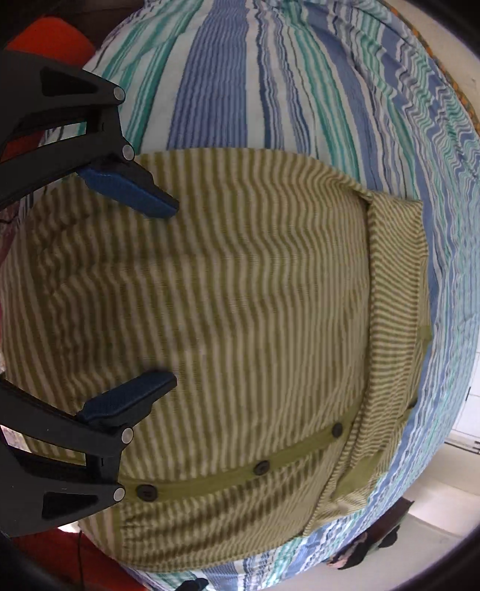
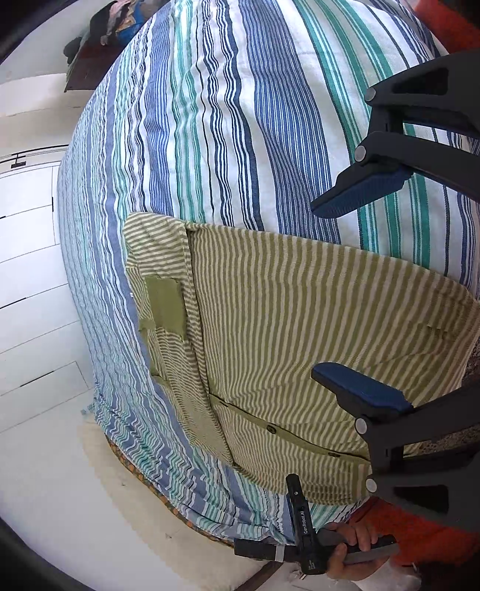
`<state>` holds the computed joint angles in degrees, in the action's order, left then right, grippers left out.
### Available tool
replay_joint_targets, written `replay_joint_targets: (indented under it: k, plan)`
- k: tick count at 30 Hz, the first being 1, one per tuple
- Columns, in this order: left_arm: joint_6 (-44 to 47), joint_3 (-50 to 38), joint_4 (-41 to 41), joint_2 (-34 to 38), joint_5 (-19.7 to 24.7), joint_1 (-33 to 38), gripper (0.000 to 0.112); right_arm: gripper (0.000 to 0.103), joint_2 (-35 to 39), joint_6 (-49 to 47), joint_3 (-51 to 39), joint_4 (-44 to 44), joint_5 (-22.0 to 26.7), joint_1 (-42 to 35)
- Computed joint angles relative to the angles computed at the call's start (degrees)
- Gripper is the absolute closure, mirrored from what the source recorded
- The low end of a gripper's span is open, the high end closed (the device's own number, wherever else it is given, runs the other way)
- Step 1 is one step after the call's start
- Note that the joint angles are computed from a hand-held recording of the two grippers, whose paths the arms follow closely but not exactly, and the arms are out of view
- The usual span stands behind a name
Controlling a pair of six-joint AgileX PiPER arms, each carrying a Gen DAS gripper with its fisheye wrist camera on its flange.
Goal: Fold small clothes
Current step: 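Move both grippers to the cardigan hem and position them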
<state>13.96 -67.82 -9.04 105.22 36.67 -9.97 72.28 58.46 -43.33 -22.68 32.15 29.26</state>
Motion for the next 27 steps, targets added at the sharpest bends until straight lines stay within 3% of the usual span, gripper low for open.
replay_joint_targets:
  k: [2, 4, 12, 15, 21, 27]
  plan:
    - [1.0, 7.9, 0.6, -3.5, -5.3, -0.1, 0.021, 0.023, 4.4, -4.3, -1.5, 4.0, 1.5, 1.3]
    - [-0.9, 11.1, 3.2, -6.0, -6.5, -1.0, 0.019, 0.023, 7.8, -5.7, -1.8, 5.5, 3.2, 3.2]
    - [5.6, 15.3, -5.9, -13.4, -10.8, -2.1, 0.019, 0.023, 5.5, 12.1, -4.8, -14.1, 12.5, 16.6]
    - [3.4, 15.8, -3.3, -11.6, -11.7, -3.6, 0.019, 0.023, 7.1, 12.2, -5.9, -15.5, 12.2, 18.9]
    - [-0.5, 15.4, 1.7, -9.1, -10.7, -4.2, 0.019, 0.023, 11.8, 6.2, -4.8, -8.5, 9.9, 18.5]
    - [-1.6, 15.9, 3.4, -9.3, -10.9, -4.5, 0.018, 0.015, 11.4, 6.3, -3.3, -8.2, 8.9, 17.8]
